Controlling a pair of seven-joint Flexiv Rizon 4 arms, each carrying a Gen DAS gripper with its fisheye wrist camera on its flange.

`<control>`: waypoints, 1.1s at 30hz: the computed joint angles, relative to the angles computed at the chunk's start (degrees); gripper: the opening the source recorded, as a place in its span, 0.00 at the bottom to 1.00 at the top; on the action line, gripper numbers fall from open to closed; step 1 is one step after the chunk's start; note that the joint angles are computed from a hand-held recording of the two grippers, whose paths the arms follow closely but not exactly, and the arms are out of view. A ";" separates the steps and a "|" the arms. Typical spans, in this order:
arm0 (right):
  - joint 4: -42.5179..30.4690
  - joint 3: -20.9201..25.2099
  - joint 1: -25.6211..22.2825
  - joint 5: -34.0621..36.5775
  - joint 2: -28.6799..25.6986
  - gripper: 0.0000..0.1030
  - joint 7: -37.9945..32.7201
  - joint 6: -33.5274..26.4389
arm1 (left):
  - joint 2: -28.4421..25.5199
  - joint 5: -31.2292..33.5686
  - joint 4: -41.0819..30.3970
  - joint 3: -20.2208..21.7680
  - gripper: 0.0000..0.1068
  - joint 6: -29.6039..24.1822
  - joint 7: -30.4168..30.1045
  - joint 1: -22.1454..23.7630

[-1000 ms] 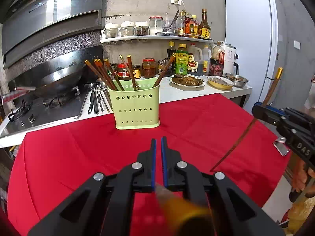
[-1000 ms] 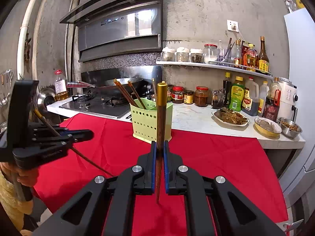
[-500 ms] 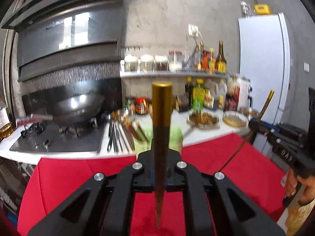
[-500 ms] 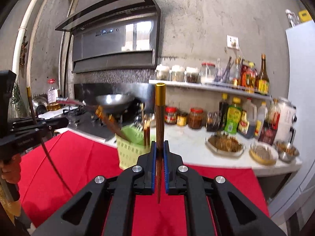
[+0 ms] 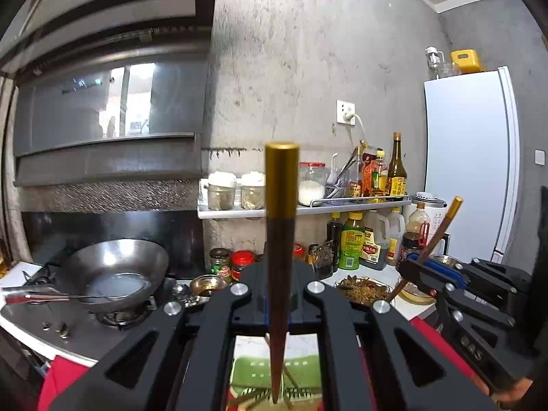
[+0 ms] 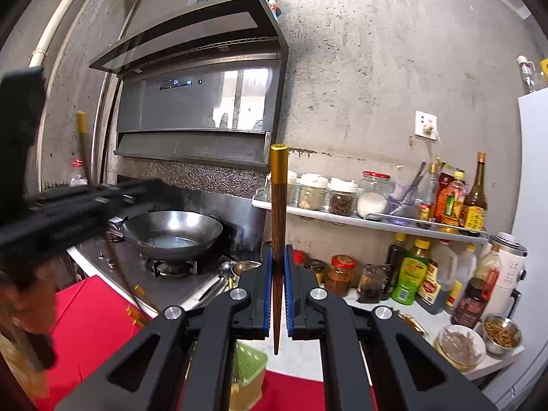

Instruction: Organize utensils

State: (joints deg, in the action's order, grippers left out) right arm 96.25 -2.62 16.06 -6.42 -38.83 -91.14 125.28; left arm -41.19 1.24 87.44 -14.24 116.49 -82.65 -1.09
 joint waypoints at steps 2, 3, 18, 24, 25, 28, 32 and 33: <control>-1.27 1.06 -0.97 -1.58 -1.22 0.07 1.12 -0.76 | -3.00 -0.90 -3.77 0.39 0.04 -1.36 0.83 -0.78; -1.92 1.52 -1.43 -2.59 -1.96 0.07 1.72 -1.39 | -4.71 -2.02 -5.83 1.30 0.04 -2.21 1.48 -1.72; -0.94 3.28 -3.95 -9.16 -3.86 0.28 6.93 -6.67 | -7.12 -3.48 -5.46 -1.98 0.33 -4.88 2.65 1.06; 7.00 -0.71 0.03 -2.07 2.42 0.31 2.43 -1.91 | -0.70 -3.96 1.93 1.51 0.35 -0.24 0.93 -0.49; 8.95 -0.77 0.18 -1.05 3.78 0.31 1.53 -0.93 | 0.95 -4.91 4.17 3.29 0.37 1.12 0.60 -1.64; 14.57 0.90 -1.08 0.09 7.26 0.31 0.26 1.37 | 5.84 -10.19 12.17 9.73 0.40 4.66 0.68 -6.76; 23.08 3.27 -2.87 1.04 10.47 0.34 -0.55 4.57 | 9.31 -21.98 22.99 17.22 0.42 9.09 4.77 -15.64; 24.56 3.75 -3.20 1.00 10.74 0.34 -0.59 5.05 | 9.78 -26.13 25.85 18.61 0.42 9.52 6.59 -18.14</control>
State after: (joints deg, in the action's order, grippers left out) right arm 120.82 1.13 12.86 -5.41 -28.10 -91.73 130.33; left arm -31.42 -24.89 113.29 4.37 126.01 -76.06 -19.24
